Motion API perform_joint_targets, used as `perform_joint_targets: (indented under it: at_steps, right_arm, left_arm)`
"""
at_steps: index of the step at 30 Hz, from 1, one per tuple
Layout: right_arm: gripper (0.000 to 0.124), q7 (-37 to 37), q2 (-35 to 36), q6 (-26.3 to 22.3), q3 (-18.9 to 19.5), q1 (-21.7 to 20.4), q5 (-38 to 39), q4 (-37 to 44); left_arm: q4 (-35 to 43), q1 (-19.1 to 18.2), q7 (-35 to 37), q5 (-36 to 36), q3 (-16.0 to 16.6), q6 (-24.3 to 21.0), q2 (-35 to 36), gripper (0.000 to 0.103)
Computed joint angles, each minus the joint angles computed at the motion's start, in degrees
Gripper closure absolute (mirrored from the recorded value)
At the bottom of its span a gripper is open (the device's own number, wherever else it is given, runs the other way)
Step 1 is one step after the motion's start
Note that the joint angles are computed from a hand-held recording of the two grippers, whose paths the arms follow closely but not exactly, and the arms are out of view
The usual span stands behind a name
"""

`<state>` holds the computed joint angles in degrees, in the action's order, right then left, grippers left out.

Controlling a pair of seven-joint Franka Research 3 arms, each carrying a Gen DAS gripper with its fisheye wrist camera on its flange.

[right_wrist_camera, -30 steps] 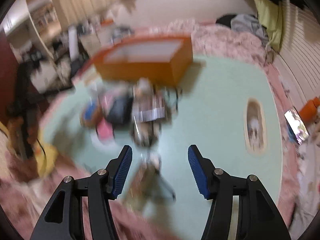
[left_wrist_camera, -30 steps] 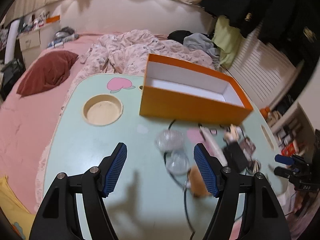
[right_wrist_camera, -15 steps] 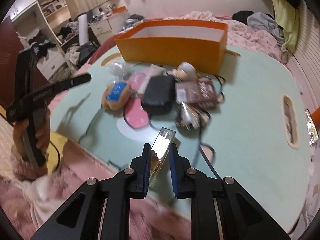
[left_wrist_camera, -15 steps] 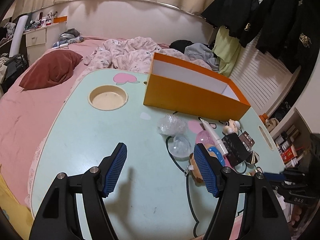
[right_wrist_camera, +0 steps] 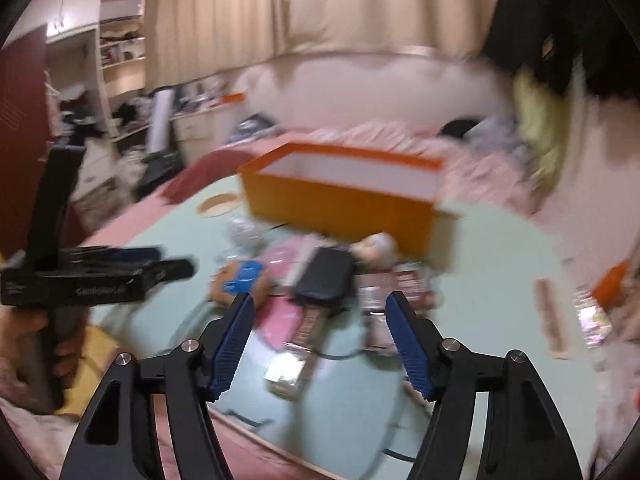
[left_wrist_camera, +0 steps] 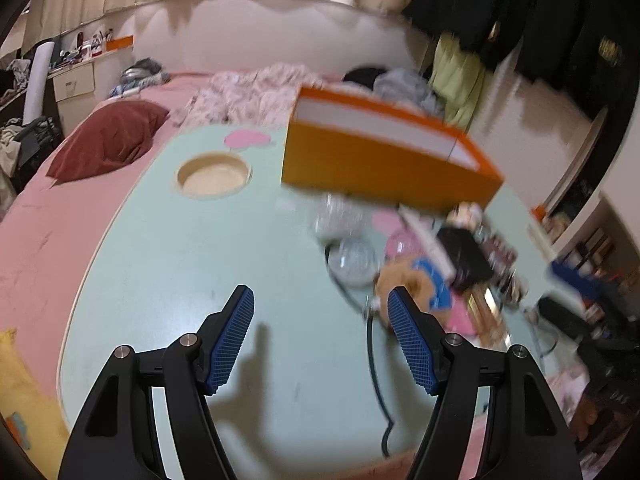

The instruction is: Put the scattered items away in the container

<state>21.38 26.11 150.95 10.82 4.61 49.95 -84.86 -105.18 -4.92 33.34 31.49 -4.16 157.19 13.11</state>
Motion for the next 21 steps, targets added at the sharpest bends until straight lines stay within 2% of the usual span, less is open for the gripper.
perform_joint_targets:
  at_steps: [3,6,9,11,13,16,17,19,21]
  right_arm:
    - [0.056,3.0,-1.0,6.2,-1.3,1.6,-1.4,-3.1]
    - [0.056,9.7,-0.6,7.0,-2.9,2.5,-4.2,-4.2]
    - [0.056,19.2,0.9,8.5,-6.1,5.0,-11.9,-3.7]
    - [0.056,19.7,1.0,8.8,-4.8,3.9,-13.1,-3.9]
    - [0.056,21.5,1.1,10.4,-5.3,4.7,-16.4,-4.5]
    - [0.056,23.9,1.6,10.3,-5.5,5.1,-19.7,-4.8]
    - [0.053,23.3,1.7,10.3,-4.5,4.0,-19.2,-4.9]
    - [0.046,24.4,2.2,9.2,-3.9,3.2,-19.2,-4.0]
    - [0.03,24.6,2.8,9.7,-3.7,2.9,-19.6,-3.5]
  left_arm:
    - [-0.6,-1.2,-2.0,2.3,0.4,-1.9,-0.7,0.033]
    - [-0.2,-2.0,-4.1,5.3,0.5,-5.3,-0.7,0.033]
    - [-0.2,-1.1,-2.6,3.1,-0.4,-5.2,-0.1,0.033]
    - [0.5,-1.5,-3.0,3.6,-0.2,-6.6,0.3,0.033]
    - [1.4,-2.3,-4.6,6.1,0.3,-8.8,0.8,0.033]
    - [1.9,-2.8,-5.8,8.5,0.5,-9.7,1.2,0.033]
    - [2.2,-3.4,-6.9,10.5,0.8,-10.1,1.5,0.032]
    - [2.4,-3.7,-8.5,12.6,1.0,-10.4,1.9,0.018]
    - [1.8,-3.5,-10.2,13.8,1.2,-8.9,1.8,0.014]
